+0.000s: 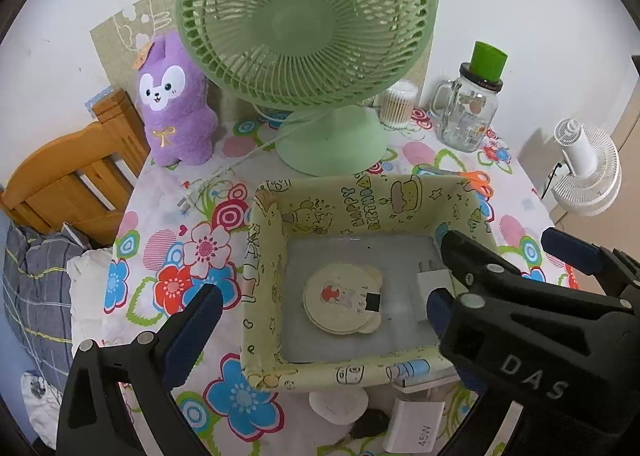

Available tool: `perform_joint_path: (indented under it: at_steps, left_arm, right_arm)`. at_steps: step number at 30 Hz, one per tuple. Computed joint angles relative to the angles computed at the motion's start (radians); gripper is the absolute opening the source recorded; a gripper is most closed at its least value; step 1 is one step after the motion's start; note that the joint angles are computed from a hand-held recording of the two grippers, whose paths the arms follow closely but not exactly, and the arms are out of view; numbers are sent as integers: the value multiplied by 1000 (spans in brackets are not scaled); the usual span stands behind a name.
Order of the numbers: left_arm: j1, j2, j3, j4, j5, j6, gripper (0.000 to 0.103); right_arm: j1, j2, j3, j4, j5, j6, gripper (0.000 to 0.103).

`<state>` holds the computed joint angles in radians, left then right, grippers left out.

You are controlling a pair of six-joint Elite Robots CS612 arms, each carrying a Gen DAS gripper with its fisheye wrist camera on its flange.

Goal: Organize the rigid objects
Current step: 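Withdraw both grippers from the box back toward the remaining items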

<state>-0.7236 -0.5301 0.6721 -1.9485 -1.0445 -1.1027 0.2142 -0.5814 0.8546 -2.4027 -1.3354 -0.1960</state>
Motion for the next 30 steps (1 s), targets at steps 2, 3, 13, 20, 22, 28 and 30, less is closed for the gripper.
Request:
perform_joint_path:
  at_steps: [2, 3, 13, 20, 22, 28, 30]
  left_arm:
    - [-3, -7, 8, -8, -3, 2, 103]
    - [-5, -10, 12, -12, 0, 6, 103]
    - [-25, -31, 29, -16, 17, -9, 103]
    - [-37, -46, 53, -36, 13, -27, 103]
    - [-42, -49, 56, -34, 18, -26, 103]
    - [-55, -61, 68, -32, 36, -43, 103]
    - [-60, -65, 72, -30, 41, -48, 103]
  right_arm:
    - [-1, -12, 18, -17, -8, -7, 97]
    - [-2, -18, 27, -28, -8, -9, 97]
    - [-14, -73, 106, -81, -18, -6, 97]
    - [-27, -110, 168, -118, 2, -33, 97]
    - [-30, -121, 187, -135, 10, -43, 97]
    - [-39, -152, 240, -180, 25, -68, 97]
    - [-42, -164, 260, -196, 29, -73, 97]
